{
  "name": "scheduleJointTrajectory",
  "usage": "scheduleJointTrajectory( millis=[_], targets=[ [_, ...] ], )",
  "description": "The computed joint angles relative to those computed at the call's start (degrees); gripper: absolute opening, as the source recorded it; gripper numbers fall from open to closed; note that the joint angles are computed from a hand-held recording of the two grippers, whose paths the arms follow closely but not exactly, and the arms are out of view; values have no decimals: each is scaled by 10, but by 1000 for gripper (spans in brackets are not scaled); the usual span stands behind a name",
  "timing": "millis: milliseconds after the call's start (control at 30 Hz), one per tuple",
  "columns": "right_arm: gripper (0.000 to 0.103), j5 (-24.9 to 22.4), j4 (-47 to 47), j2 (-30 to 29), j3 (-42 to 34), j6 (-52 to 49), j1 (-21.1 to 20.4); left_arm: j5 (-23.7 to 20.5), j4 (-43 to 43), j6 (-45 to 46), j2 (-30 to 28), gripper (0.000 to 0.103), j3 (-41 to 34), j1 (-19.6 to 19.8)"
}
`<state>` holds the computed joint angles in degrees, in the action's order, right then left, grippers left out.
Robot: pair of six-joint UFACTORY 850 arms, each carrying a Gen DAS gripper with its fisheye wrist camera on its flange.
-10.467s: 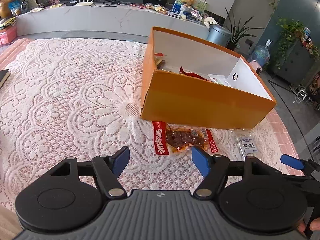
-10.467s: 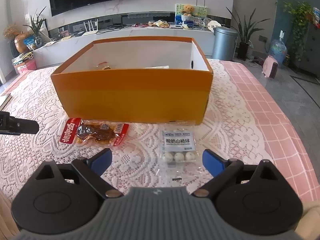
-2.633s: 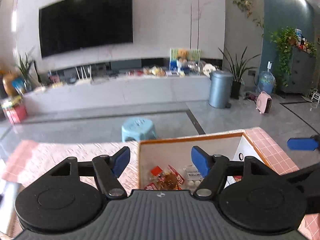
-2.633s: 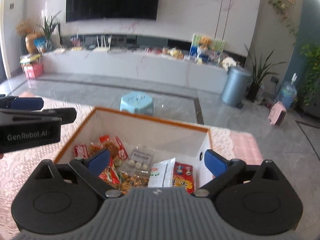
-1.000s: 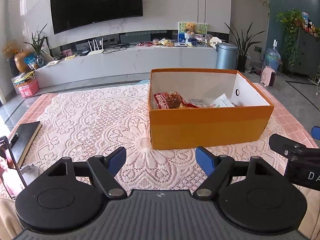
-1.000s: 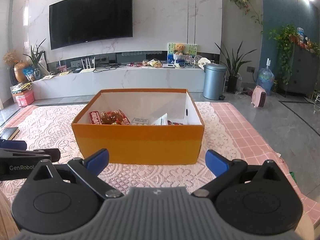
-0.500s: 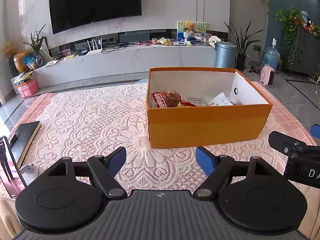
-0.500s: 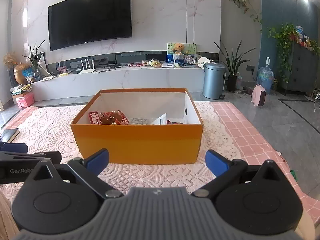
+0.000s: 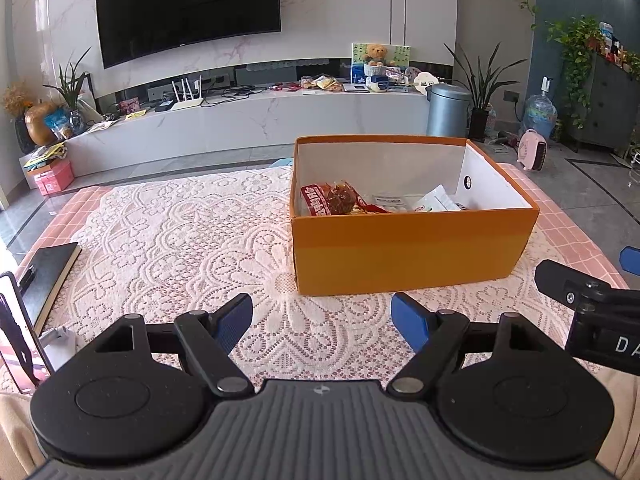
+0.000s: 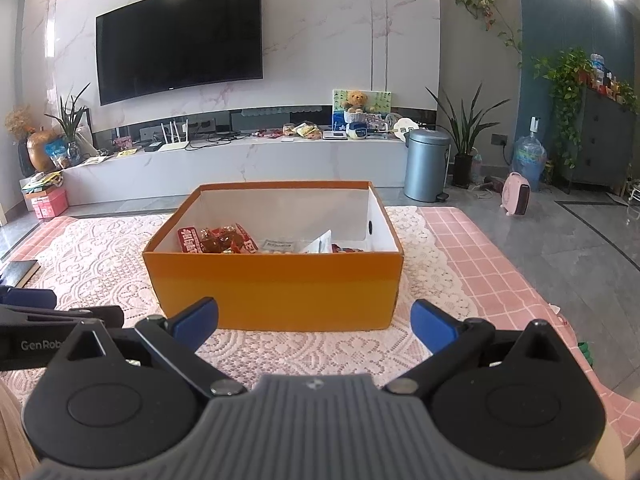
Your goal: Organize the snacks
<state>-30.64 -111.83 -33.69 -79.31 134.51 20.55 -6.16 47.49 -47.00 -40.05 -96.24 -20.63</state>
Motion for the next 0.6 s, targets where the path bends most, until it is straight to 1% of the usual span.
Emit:
scheduleJointTrajectory(
  millis=[300, 600],
  targets=[
    [99, 0, 0, 1, 1, -2, 1, -2, -70, 68, -1, 92, -3, 1],
    [99, -1, -5, 2, 4, 0, 2, -3, -86, 81, 0, 92, -2, 2]
  ],
)
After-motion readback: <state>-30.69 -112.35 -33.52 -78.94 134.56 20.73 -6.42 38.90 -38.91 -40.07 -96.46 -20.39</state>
